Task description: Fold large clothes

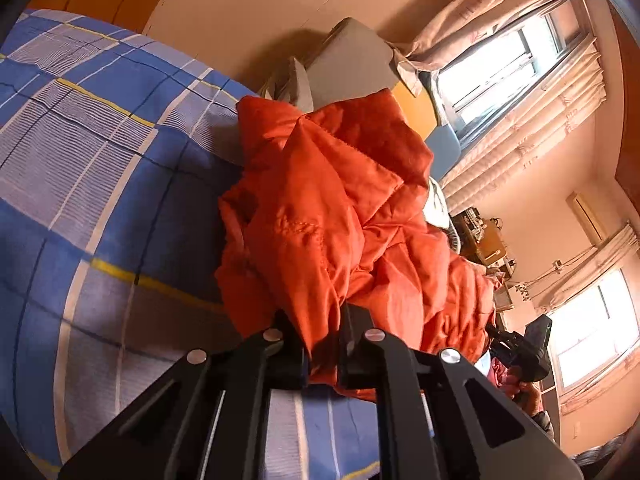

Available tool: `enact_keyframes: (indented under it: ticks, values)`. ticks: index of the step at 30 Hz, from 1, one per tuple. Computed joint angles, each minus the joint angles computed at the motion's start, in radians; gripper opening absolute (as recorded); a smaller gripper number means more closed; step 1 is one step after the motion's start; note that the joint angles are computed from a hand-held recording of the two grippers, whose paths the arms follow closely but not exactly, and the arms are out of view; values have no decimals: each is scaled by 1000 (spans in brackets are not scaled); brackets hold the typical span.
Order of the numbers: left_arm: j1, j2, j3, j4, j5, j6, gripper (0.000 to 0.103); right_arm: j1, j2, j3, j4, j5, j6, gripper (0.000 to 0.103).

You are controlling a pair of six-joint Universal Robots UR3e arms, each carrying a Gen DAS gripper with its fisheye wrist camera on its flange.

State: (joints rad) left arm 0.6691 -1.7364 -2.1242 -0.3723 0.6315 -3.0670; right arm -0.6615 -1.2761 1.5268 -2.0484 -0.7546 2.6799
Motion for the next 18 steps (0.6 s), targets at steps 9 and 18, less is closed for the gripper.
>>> enact_keyframes:
  ticks: [9,18]
  values:
    - [168,472,-237,-490,-52,284,7,-171,-204,75,399,25,-306,22]
    - [149,717,-297,-484,195,233,53,-157,-346,259,155,-104,-293,54]
